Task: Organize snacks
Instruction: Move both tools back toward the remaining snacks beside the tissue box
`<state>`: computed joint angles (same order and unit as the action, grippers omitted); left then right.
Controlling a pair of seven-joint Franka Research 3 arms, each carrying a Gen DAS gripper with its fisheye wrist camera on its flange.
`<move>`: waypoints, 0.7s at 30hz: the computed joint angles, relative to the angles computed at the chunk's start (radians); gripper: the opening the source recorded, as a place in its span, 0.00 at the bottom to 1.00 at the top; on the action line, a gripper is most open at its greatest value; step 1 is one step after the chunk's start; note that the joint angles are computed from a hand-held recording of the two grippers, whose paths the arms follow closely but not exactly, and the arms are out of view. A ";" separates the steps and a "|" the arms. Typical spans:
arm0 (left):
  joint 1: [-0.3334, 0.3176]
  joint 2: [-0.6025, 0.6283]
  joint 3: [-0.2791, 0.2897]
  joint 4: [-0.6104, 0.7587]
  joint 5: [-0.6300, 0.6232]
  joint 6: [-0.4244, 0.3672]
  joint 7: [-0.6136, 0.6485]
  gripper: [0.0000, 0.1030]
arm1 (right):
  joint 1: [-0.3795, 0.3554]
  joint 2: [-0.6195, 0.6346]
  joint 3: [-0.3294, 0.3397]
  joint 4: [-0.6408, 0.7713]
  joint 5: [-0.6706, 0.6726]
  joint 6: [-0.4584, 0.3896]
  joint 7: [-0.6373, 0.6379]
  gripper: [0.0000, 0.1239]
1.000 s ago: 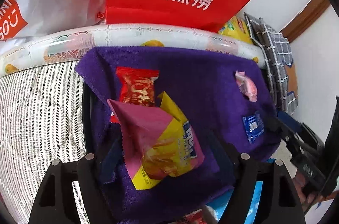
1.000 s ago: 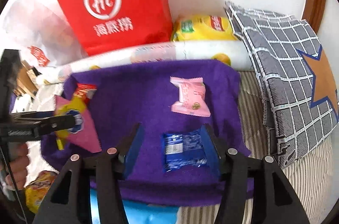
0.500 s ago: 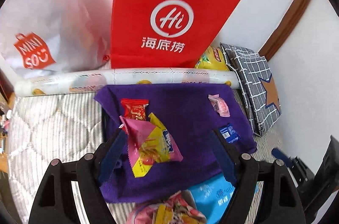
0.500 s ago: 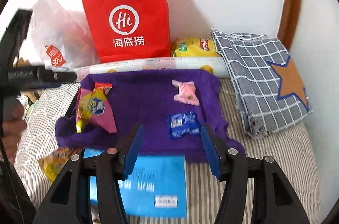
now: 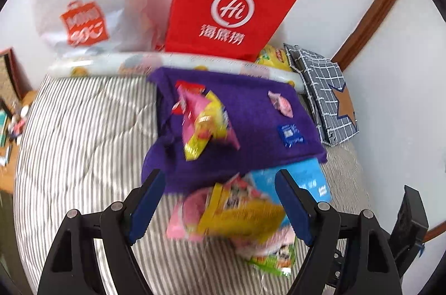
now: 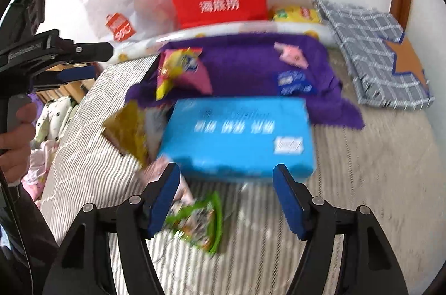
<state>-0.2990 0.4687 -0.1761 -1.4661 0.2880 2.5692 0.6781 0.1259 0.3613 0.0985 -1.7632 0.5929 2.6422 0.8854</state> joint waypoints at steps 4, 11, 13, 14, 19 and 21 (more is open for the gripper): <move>-0.005 -0.067 0.000 -0.116 0.007 0.023 -0.040 0.77 | 0.005 -0.014 0.012 -0.041 0.019 0.022 -0.039 0.56; -0.004 -0.155 -0.001 -0.271 0.037 0.066 -0.139 0.77 | 0.067 -0.013 -0.017 -0.089 -0.092 0.057 0.007 0.56; -0.003 -0.170 -0.004 -0.298 0.043 0.073 -0.157 0.77 | 0.067 -0.035 -0.011 -0.134 -0.105 0.094 -0.005 0.56; -0.004 -0.171 -0.006 -0.303 0.047 0.073 -0.164 0.77 | 0.065 -0.046 -0.007 -0.155 -0.106 0.110 -0.015 0.56; -0.005 -0.189 -0.013 -0.342 0.061 0.094 -0.195 0.77 | 0.052 -0.088 -0.001 -0.237 -0.103 0.156 -0.062 0.57; -0.008 -0.191 -0.015 -0.351 0.068 0.095 -0.203 0.77 | 0.047 -0.096 -0.005 -0.261 -0.103 0.164 -0.074 0.57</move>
